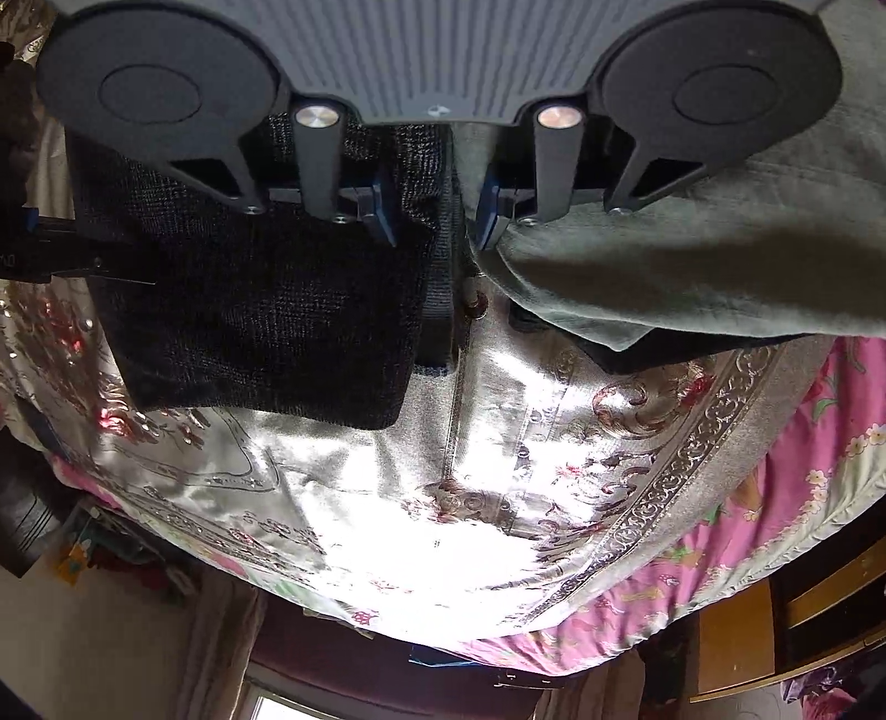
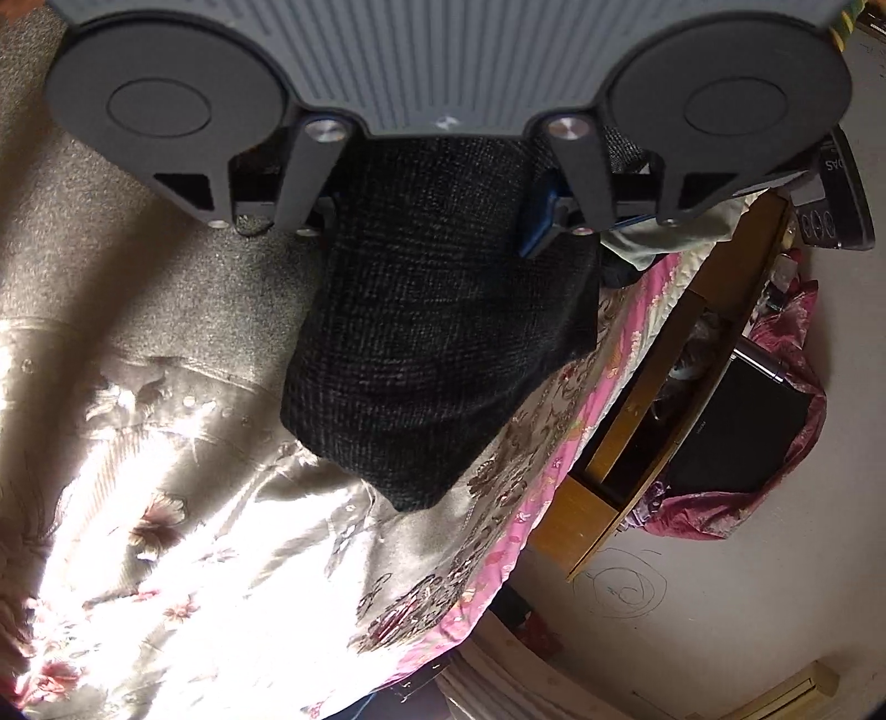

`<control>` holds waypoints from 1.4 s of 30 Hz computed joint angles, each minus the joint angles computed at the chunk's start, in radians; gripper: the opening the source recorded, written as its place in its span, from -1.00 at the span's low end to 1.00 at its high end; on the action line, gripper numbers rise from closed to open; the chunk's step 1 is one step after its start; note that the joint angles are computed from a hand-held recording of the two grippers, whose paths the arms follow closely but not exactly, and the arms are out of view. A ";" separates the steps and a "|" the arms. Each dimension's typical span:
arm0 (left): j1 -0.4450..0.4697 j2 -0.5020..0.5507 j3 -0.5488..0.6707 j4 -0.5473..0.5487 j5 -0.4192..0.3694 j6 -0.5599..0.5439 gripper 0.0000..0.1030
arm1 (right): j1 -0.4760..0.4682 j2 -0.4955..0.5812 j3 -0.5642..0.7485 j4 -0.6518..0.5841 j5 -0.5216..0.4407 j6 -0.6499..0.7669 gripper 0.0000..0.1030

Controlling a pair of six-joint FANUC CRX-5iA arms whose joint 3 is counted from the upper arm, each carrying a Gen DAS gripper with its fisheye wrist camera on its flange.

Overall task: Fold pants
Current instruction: 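Lower the folded trousers onto the bedspread with both tools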

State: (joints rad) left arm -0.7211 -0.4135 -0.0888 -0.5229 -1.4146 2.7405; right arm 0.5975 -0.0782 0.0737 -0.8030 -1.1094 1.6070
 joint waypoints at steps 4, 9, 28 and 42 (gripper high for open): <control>-0.054 0.063 0.062 -0.024 -0.038 0.039 -0.40 | -0.104 0.015 0.037 -0.102 -0.105 0.032 -0.57; -0.097 0.170 0.150 -0.023 -0.031 0.023 -0.49 | -0.160 -0.004 0.065 -0.058 -0.189 0.086 -0.62; -0.187 0.535 0.505 -0.023 0.143 -0.184 -0.38 | -0.041 -0.365 -0.295 0.830 0.218 -0.227 -0.32; -0.201 0.632 0.595 -0.055 0.063 -0.215 -0.23 | 0.122 -0.434 -0.462 0.993 0.289 -0.414 -0.42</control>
